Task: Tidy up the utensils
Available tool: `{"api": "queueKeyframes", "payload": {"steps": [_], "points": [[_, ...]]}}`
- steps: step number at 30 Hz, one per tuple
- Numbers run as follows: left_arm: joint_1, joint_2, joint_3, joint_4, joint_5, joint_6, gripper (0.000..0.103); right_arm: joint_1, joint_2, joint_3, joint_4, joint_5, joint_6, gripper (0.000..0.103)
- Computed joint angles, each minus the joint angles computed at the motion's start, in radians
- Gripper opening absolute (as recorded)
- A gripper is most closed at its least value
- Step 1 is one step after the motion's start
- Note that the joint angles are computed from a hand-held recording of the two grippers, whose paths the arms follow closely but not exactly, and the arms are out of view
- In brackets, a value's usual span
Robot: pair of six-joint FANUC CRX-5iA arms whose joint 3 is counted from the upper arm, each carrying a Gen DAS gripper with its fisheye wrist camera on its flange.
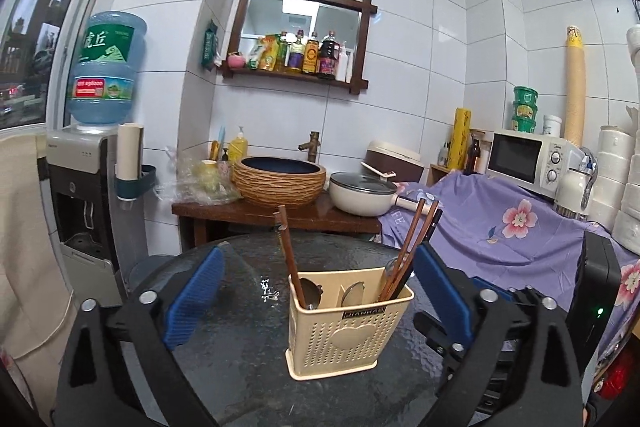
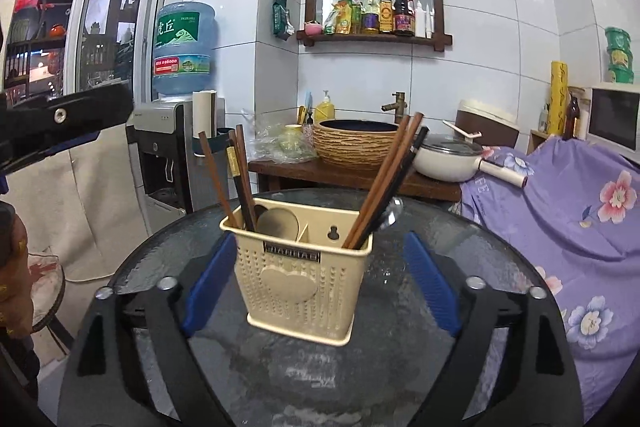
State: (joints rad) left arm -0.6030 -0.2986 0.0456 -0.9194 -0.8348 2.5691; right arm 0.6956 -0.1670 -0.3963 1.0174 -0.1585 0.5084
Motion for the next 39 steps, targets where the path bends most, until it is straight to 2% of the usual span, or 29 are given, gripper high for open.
{"api": "queueKeyframes", "payload": {"steps": [3,7,10,12,18,25,34,39], "points": [[-0.054,-0.017,-0.024,-0.064,-0.058,0.054,0.097,-0.009,-0.055,-0.068,0.066,0.013,-0.071,0.094],[-0.096,-0.036,-0.064,-0.099,-0.136,0.127,0.097,-0.062,-0.128,-0.176,0.271,0.06,-0.253,0.097],[-0.118,-0.047,-0.097,-0.103,-0.191,0.17,0.097,-0.045,-0.173,-0.227,0.24,0.035,-0.237,0.097],[-0.127,-0.051,-0.112,-0.096,-0.224,0.176,0.097,-0.047,-0.206,-0.271,0.266,0.025,-0.269,0.097],[-0.155,-0.079,-0.175,-0.052,-0.261,0.158,0.097,0.012,-0.298,-0.37,0.258,-0.065,-0.27,0.097],[-0.358,-0.099,-0.224,-0.204,-0.415,0.303,0.097,0.112,-0.413,-0.435,0.167,-0.167,-0.223,0.097],[-0.48,-0.104,-0.225,-0.234,-0.547,0.354,0.097,0.239,-0.519,-0.468,0.116,-0.272,-0.171,0.097],[-0.56,-0.089,-0.211,-0.27,-0.624,0.374,0.097,0.296,-0.574,-0.495,0.146,-0.323,-0.197,0.097]]}}
